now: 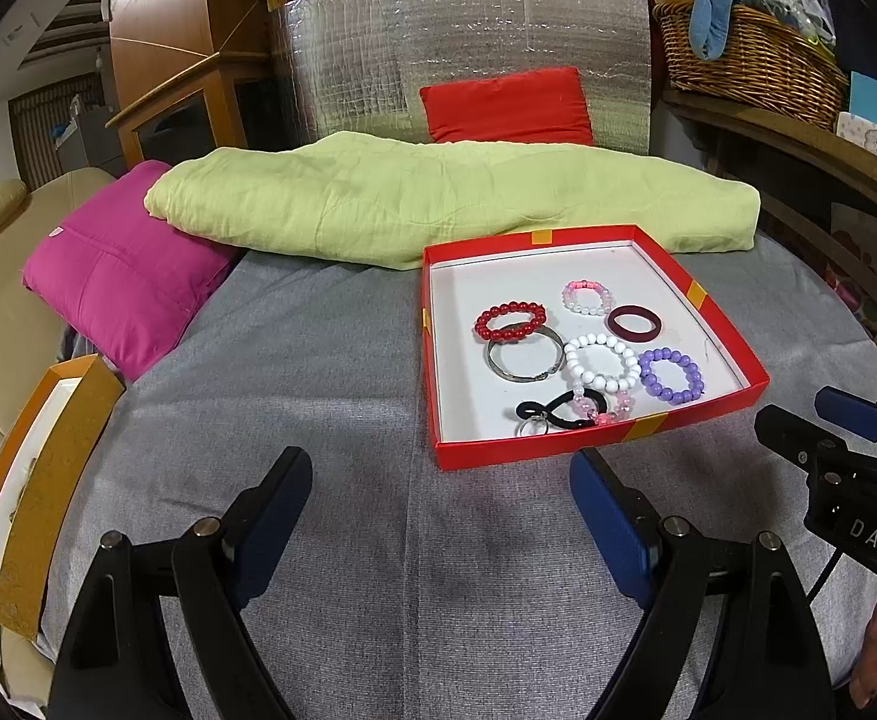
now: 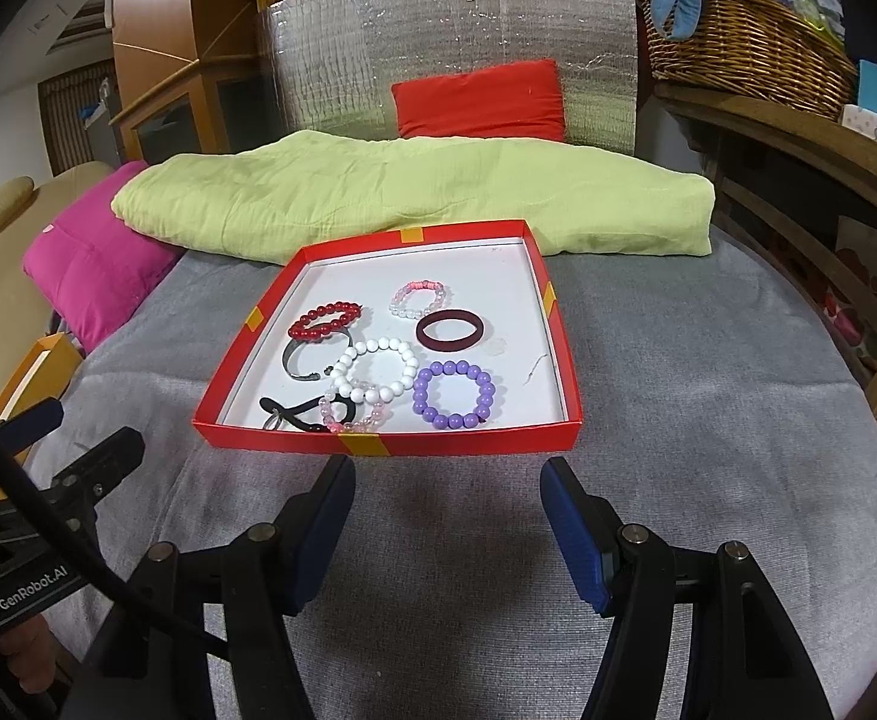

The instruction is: Organize jewelry

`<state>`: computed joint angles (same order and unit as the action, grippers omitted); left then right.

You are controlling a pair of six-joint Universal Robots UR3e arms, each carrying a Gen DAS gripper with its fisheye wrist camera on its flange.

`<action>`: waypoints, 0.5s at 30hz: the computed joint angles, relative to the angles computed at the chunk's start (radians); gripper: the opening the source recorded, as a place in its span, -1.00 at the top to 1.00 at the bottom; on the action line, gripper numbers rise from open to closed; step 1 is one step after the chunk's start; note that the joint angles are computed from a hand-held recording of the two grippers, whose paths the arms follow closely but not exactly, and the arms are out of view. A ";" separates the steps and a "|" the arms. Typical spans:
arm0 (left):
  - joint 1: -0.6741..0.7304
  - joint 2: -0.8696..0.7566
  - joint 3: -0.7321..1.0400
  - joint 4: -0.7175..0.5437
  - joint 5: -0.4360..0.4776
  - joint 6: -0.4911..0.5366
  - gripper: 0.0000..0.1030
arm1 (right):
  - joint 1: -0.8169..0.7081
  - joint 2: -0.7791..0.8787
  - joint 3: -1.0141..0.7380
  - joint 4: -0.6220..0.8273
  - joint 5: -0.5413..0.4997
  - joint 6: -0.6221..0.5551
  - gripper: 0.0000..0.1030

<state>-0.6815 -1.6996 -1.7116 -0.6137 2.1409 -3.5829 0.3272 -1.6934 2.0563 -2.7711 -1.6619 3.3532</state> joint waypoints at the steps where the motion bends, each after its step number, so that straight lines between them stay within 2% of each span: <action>1: -0.001 -0.001 0.001 0.000 0.002 -0.001 -0.71 | 0.000 0.001 -0.001 -0.001 -0.001 0.001 -0.32; 15: -0.004 0.003 0.004 -0.001 0.001 0.003 -0.71 | 0.005 -0.001 -0.001 -0.004 -0.007 0.008 -0.32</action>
<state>-0.6854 -1.6968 -1.7079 -0.6143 2.1420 -3.5802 0.3324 -1.6942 2.0549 -2.7752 -1.6690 3.3613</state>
